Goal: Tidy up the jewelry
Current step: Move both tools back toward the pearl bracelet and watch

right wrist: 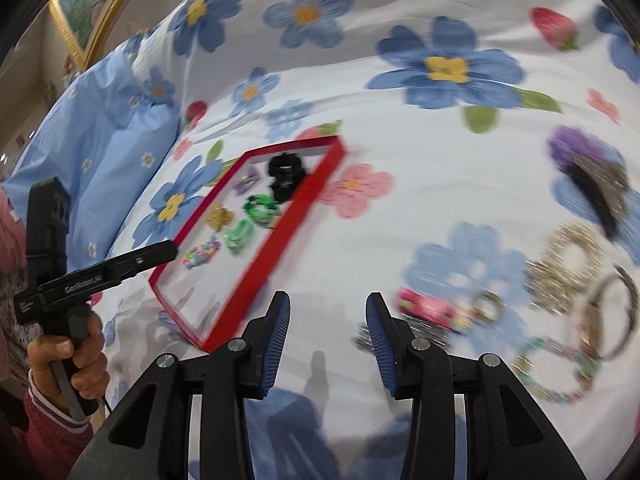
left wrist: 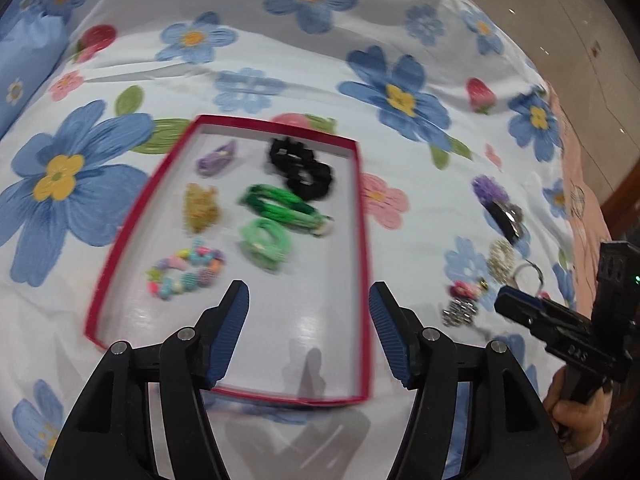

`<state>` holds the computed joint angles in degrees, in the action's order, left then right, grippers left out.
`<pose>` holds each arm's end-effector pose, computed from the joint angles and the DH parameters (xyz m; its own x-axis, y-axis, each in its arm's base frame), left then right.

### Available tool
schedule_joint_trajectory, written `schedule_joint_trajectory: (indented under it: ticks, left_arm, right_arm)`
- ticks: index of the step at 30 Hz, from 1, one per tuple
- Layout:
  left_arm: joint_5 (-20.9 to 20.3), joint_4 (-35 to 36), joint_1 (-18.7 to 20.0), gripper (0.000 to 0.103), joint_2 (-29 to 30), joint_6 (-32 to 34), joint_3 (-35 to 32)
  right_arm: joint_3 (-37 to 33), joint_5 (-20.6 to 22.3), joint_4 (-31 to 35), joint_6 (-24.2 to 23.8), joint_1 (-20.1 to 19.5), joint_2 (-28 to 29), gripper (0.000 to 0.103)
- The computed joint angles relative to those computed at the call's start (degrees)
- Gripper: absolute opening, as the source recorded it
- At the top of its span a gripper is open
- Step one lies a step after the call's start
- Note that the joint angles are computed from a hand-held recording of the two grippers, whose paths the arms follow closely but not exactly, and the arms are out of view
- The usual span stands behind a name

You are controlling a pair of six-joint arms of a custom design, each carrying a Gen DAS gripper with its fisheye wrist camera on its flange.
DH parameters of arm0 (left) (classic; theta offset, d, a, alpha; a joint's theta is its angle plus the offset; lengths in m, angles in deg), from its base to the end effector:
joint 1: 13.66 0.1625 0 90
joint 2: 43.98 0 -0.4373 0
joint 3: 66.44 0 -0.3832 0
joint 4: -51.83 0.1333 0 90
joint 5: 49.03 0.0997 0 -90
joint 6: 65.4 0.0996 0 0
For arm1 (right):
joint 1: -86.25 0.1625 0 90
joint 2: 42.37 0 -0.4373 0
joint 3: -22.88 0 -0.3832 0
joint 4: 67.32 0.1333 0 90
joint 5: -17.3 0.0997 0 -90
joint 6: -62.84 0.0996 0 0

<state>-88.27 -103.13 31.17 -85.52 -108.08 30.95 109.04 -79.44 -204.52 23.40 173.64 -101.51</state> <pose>-0.3132 -0.6081 0.0889 -0.8665 -0.2056 -0.4549 0.1535 0.7573 -0.6348 0.0899 -0.6982 0.3054 -0.7919 -0.5295 0.3042 -0.5960 0.7786 -0.1964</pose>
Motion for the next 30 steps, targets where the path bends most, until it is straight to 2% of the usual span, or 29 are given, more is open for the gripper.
schedule_joint_trajectory:
  ticks: [12,20,24,30]
  left_arm:
    - [-3.6,4.9,-1.3,0.062,6.6,3.6,-8.7]
    - [-6.5,8.8,-1.2,0.062,12.2,7.8,-16.6]
    - [-7.6,12.4,-0.6,0.062,15.4,9.6,-21.6]
    - [-8.6,16.8,0.4,0.062,19.4,11.9,-27.8]
  right_arm:
    - [-3.3,-1.2,-3.2,2.8,-5.1,-1.5,0.042]
    - [-6.2,-2.2,-4.4,4.7,-8.2,-1.8,0.042]
    - [-7.1,-2.0,-4.2,5.9,-9.3,-2.2,0.046]
    - [-7.1,-1.5,-3.4,3.9,-9.1,-2.2,0.046]
